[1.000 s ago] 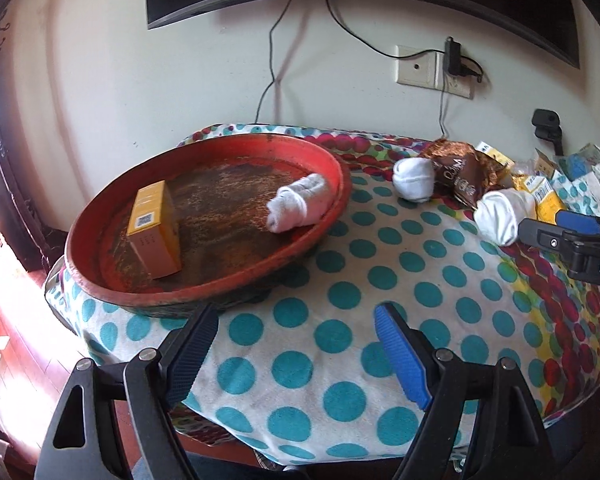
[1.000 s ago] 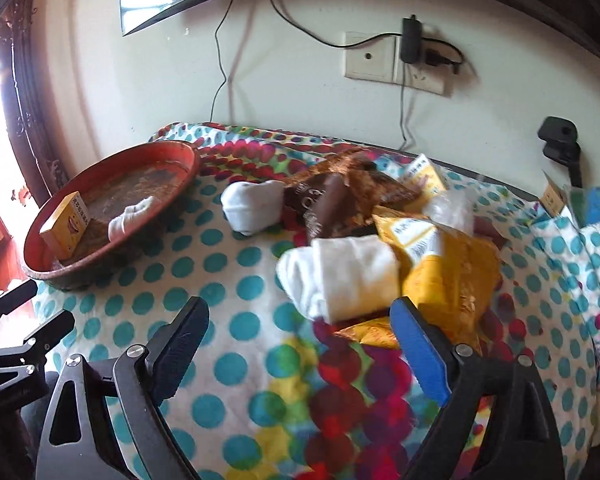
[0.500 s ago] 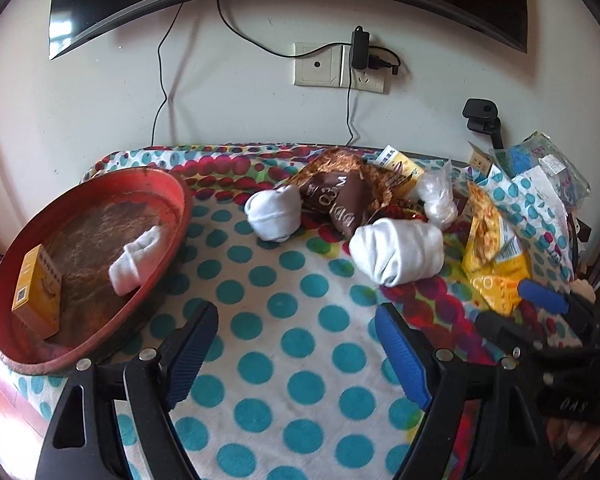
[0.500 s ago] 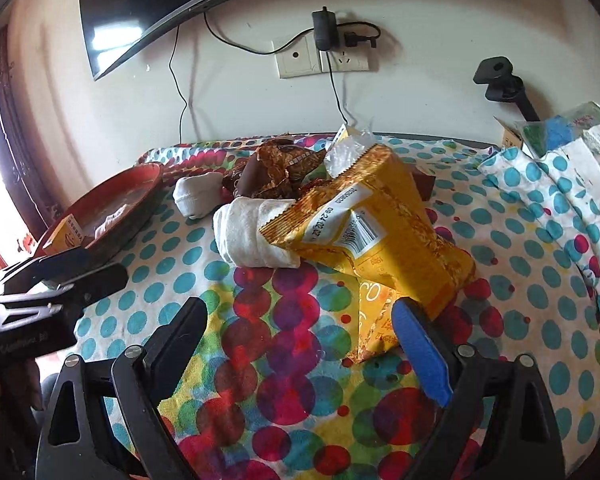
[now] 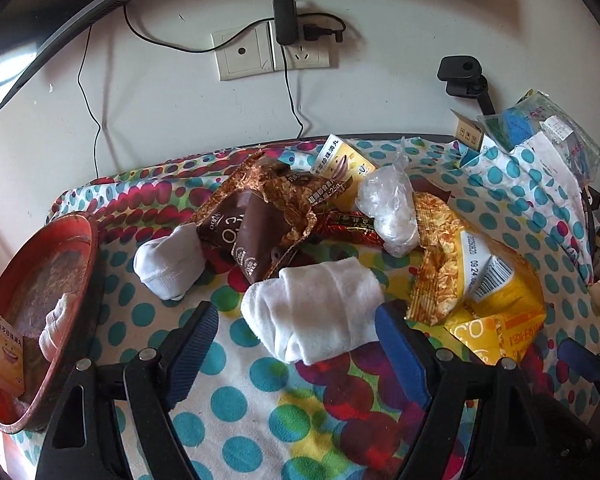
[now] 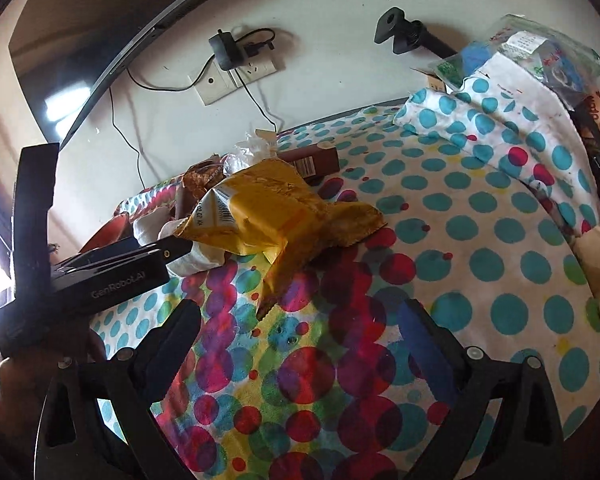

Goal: Organize objects
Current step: 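Move the left gripper to the white towel-like sock and grasp it, then lift the white sock with the left gripper while the right gripper grasps the yellow snack bag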

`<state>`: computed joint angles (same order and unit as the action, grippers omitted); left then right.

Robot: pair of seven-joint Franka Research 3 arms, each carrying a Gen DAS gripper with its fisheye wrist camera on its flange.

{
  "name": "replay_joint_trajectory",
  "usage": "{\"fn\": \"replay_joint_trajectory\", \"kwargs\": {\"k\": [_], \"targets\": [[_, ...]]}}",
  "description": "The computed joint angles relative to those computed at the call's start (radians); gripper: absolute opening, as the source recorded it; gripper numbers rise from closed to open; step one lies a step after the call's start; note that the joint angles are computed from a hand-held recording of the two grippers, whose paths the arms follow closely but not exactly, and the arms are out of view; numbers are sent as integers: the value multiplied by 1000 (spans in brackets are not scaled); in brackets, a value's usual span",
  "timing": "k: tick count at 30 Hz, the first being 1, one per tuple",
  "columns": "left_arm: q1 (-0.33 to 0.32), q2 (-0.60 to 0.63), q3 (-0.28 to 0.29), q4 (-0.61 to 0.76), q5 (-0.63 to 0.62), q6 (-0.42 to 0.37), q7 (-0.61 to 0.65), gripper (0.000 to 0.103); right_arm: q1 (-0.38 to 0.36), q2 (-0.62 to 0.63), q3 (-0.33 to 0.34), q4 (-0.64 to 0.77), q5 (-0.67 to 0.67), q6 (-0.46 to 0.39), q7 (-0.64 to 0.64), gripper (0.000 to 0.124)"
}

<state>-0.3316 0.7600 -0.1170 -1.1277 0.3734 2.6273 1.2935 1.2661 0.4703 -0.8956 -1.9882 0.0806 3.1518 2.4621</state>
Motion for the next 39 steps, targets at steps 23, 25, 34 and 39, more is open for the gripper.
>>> {"fn": "replay_joint_trajectory", "kwargs": {"k": [23, 25, 34, 39], "targets": [[-10, 21, -1, 60, -52, -30, 21, 31, -32, 8, 22, 24, -20, -12, -8, 99], [7, -40, -13, -37, -47, 23, 20, 31, -40, 10, 30, 31, -30, -22, -6, 100], [103, -247, -55, -380, -72, 161, 20, 31, -39, 32, 18, 70, -156, -66, 51, 100], [138, -318, -46, -504, -68, 197, 10, 31, -100, 40, 67, 125, -205, -103, 86, 100]]}}
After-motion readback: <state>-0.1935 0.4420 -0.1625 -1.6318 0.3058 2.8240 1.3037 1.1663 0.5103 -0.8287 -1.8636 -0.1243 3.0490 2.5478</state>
